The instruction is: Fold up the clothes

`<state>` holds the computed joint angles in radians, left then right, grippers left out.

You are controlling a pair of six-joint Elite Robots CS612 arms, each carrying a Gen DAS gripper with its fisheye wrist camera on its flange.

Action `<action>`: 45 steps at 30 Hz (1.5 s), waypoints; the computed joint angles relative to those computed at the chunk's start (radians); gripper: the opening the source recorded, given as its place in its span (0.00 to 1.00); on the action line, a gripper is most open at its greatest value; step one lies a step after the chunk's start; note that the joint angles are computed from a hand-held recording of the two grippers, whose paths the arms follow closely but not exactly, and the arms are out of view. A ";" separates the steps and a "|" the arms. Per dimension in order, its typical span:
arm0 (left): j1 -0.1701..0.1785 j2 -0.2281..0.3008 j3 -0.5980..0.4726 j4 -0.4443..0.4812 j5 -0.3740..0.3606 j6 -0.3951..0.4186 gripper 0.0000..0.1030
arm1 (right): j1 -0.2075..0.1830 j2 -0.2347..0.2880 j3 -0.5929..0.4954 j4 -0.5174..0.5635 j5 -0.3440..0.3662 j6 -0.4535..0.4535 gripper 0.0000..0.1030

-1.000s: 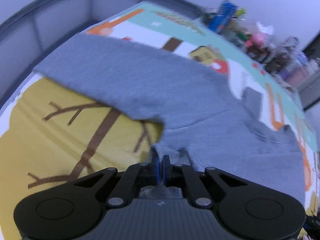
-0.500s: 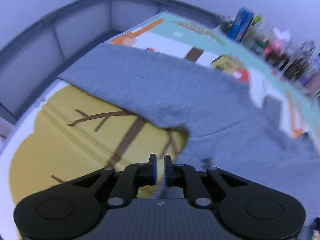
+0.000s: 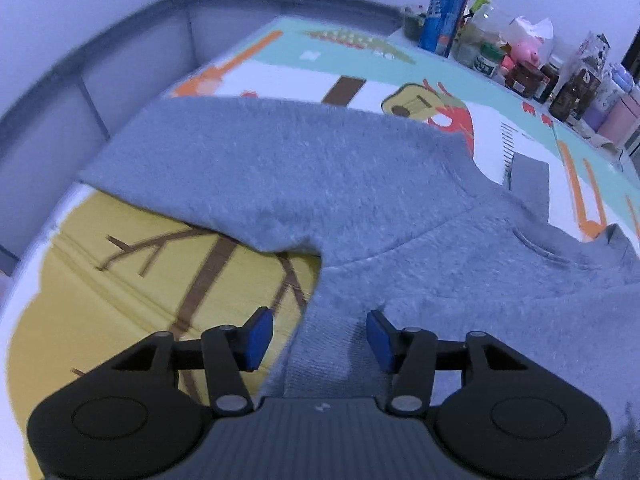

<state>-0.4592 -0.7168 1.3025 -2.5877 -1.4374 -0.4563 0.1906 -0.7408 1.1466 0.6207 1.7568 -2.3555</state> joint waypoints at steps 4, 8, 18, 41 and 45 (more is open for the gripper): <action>0.014 0.011 -0.027 0.049 -0.053 -0.055 0.51 | -0.004 0.005 0.000 0.008 -0.013 0.010 0.28; 0.035 0.016 -0.043 0.073 -0.174 -0.103 0.38 | -0.009 0.004 0.006 0.006 -0.015 0.012 0.28; 0.041 0.031 -0.068 0.088 -0.264 -0.095 0.09 | -0.014 0.005 0.011 0.002 -0.021 0.026 0.28; 0.031 0.023 -0.063 -0.297 -0.115 0.006 0.05 | -0.011 0.006 -0.011 0.007 -0.008 0.032 0.29; 0.043 0.073 -0.128 -0.131 -0.096 -0.026 0.05 | -0.013 0.020 -0.034 0.022 -0.010 0.025 0.29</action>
